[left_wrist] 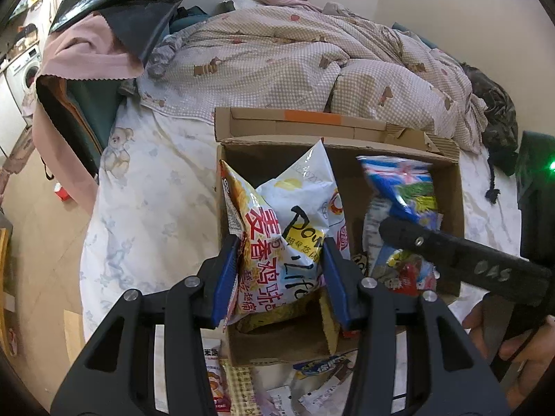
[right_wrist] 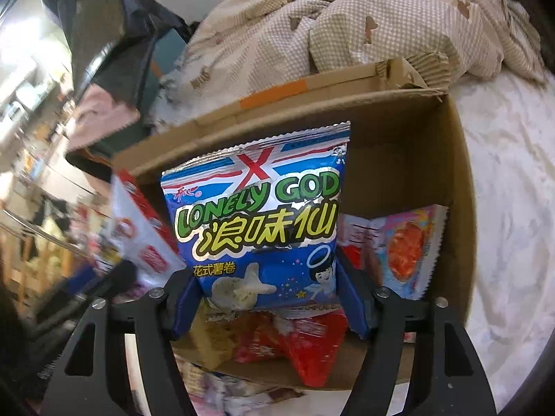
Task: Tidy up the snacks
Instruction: 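Carry both bags over the box and open both tools to drop them, then withdraw both tools from the box toward the remaining snacks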
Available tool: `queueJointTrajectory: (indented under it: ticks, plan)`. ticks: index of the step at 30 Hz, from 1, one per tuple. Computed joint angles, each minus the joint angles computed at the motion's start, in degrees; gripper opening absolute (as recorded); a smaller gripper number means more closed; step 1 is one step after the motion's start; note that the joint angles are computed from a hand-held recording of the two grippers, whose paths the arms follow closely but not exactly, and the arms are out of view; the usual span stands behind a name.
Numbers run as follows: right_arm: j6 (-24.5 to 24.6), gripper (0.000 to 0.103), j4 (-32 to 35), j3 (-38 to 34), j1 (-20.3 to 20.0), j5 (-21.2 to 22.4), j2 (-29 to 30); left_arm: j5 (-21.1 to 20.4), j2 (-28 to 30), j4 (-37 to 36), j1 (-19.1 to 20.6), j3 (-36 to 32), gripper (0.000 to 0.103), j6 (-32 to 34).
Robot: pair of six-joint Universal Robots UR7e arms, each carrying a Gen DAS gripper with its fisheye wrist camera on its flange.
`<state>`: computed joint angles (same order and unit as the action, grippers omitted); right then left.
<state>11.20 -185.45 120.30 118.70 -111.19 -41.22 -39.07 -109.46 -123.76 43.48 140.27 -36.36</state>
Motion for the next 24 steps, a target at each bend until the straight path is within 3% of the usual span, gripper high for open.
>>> queueJointTrajectory:
  ticks: [2,4,6,7,12,24]
  plan:
    - [0.0,0.096,-2.2,0.6,0.2,0.5,-0.3,-1.5,-0.2,-1.3,0.3,0.1,0.048,0.7]
    - [0.2,0.098,-3.2,1.1,0.5,0.1,-0.8,-2.1,-0.4,-1.0,-0.1,0.2,0.063,0.6]
    - [0.9,0.098,-4.4,1.9,0.2,-0.1,-1.5,-2.2,-1.2,-0.9,-0.9,0.6,0.093,0.4]
    - [1.4,0.098,-4.7,2.4,-0.1,0.3,-1.9,-1.9,-1.9,-1.3,-1.5,1.0,0.095,0.5]
    - [2.8,0.098,-3.6,3.4,-1.5,0.1,-3.0,-1.5,-2.9,-0.5,-2.6,1.3,0.096,0.7]
    - [1.0,0.098,-2.6,3.3,-0.8,-1.1,-2.7,-1.9,-3.2,0.2,-2.1,1.7,0.096,0.6]
